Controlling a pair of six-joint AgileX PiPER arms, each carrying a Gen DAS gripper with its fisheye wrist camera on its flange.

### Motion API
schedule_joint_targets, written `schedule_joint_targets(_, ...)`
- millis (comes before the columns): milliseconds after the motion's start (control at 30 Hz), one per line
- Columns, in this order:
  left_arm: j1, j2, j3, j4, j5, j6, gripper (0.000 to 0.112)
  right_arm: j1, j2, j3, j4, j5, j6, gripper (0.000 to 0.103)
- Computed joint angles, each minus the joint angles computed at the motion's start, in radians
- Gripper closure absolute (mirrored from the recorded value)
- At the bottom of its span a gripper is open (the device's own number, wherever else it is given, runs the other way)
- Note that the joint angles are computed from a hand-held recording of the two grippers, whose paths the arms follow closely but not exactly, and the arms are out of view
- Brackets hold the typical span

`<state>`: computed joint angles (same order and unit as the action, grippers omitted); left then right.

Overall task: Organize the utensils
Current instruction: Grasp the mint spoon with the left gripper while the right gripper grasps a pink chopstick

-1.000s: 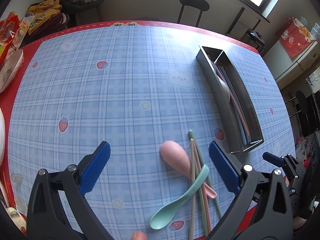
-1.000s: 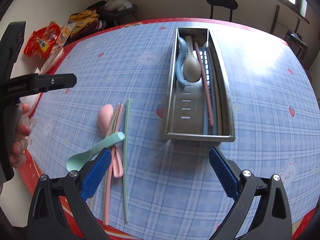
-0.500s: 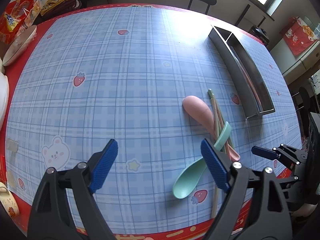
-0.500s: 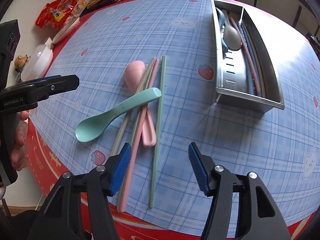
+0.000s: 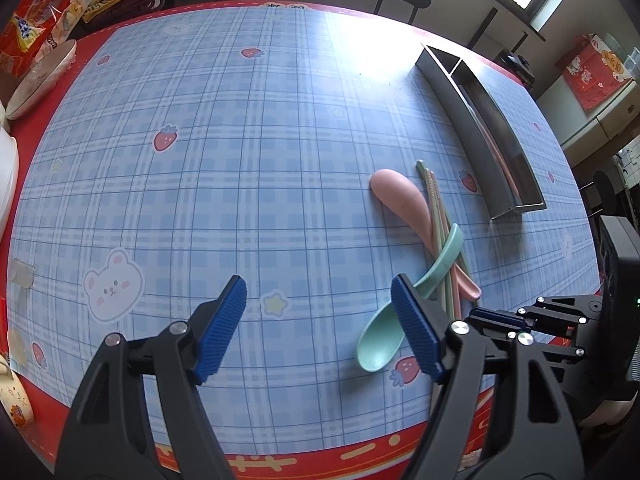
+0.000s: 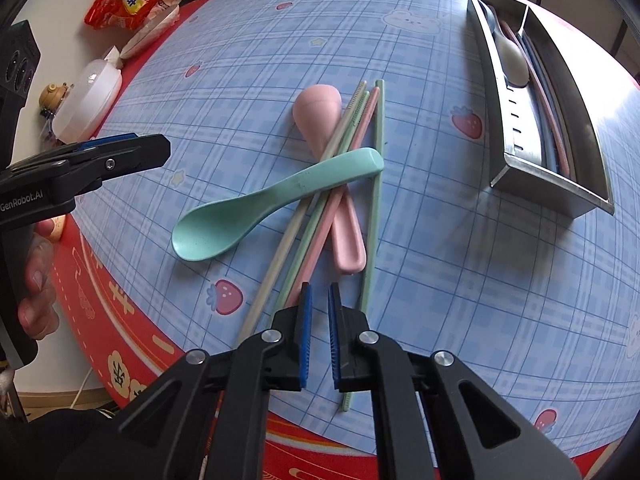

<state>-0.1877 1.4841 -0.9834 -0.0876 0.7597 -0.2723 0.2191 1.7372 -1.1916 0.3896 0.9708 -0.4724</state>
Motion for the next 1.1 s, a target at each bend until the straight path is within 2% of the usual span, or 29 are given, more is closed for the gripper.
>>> schedule_joint_targets(167, 0.002, 0.002, 0.011, -0.011, -0.007, 0.013, 0.038, -0.019, -0.006, 0.003, 0.059, 0.011, -0.024, 0.095)
schedule_joint_targets(467, 0.045, -0.038, 0.054, -0.018, -0.014, 0.032, 0.038, 0.0, 0.037, -0.025, 0.051, 0.006, 0.052, 0.093)
schedule_joint_targets(767, 0.093, -0.062, 0.076, -0.041, -0.022, 0.08, 0.038, 0.035, 0.038, -0.04, -0.045, -0.01, 0.135, 0.092)
schedule_joint_targets(933, 0.082, -0.046, 0.083, -0.091, -0.056, 0.124, 0.047, 0.003, 0.004, -0.02, -0.079, 0.021, 0.108, 0.096)
schedule_joint_targets(1100, 0.005, -0.002, 0.061, -0.142, -0.072, 0.202, 0.059, -0.084, 0.006, -0.005, 0.007, 0.042, 0.047, 0.096)
